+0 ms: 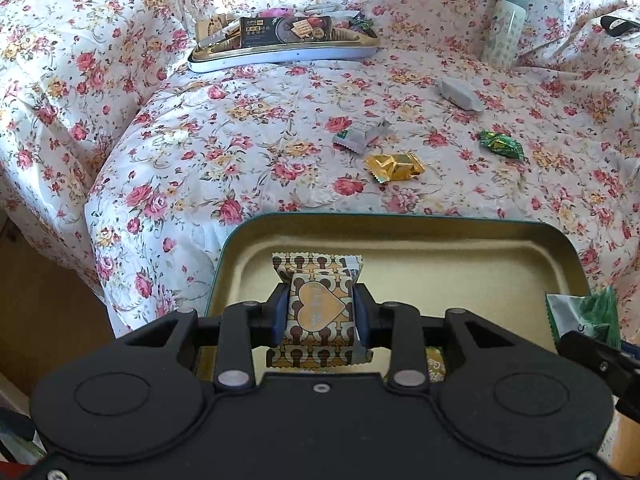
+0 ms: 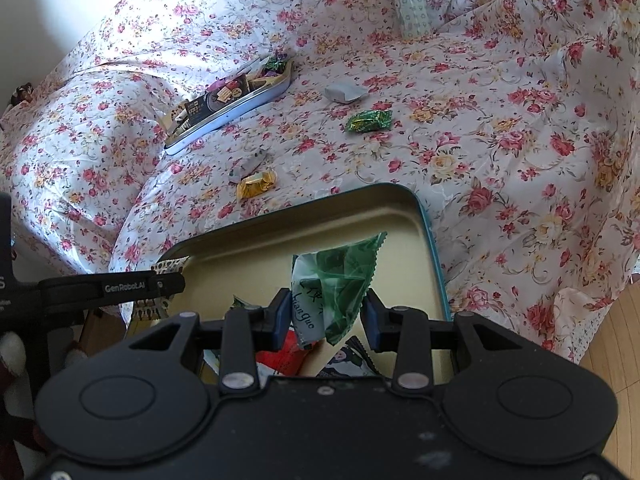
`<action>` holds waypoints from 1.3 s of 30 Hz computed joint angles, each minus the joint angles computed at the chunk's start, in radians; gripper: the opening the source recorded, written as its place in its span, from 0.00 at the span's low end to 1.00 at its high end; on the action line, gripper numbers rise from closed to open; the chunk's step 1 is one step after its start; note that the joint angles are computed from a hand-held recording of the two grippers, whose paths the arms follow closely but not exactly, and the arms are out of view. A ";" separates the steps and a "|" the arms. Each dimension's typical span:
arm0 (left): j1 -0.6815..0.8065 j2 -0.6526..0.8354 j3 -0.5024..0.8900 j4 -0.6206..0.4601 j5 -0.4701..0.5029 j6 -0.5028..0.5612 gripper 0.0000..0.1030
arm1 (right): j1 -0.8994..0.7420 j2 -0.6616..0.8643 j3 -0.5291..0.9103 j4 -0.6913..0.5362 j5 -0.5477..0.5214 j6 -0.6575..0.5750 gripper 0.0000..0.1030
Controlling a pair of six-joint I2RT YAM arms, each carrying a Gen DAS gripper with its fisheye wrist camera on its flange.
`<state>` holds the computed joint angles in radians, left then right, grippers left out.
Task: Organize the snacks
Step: 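Open both tools to drop the wafer and green packet into the gold tin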
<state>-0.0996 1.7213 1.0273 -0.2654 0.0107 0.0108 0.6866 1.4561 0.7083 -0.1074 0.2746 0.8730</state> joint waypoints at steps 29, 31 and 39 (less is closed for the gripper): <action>-0.016 -0.205 -0.251 0.043 0.005 0.004 0.45 | 0.047 0.052 0.036 -0.031 0.081 -0.047 0.41; -0.025 -0.209 -0.255 0.041 0.004 0.012 0.45 | 0.048 0.055 0.035 -0.026 0.080 -0.045 0.41; -0.022 -0.209 -0.257 0.041 0.003 0.007 0.45 | 0.051 0.052 0.031 -0.017 0.074 -0.058 0.41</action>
<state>-0.1217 1.5121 0.7707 -0.2247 0.0133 0.0177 0.7379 1.5082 0.7394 -0.1249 0.3488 0.8146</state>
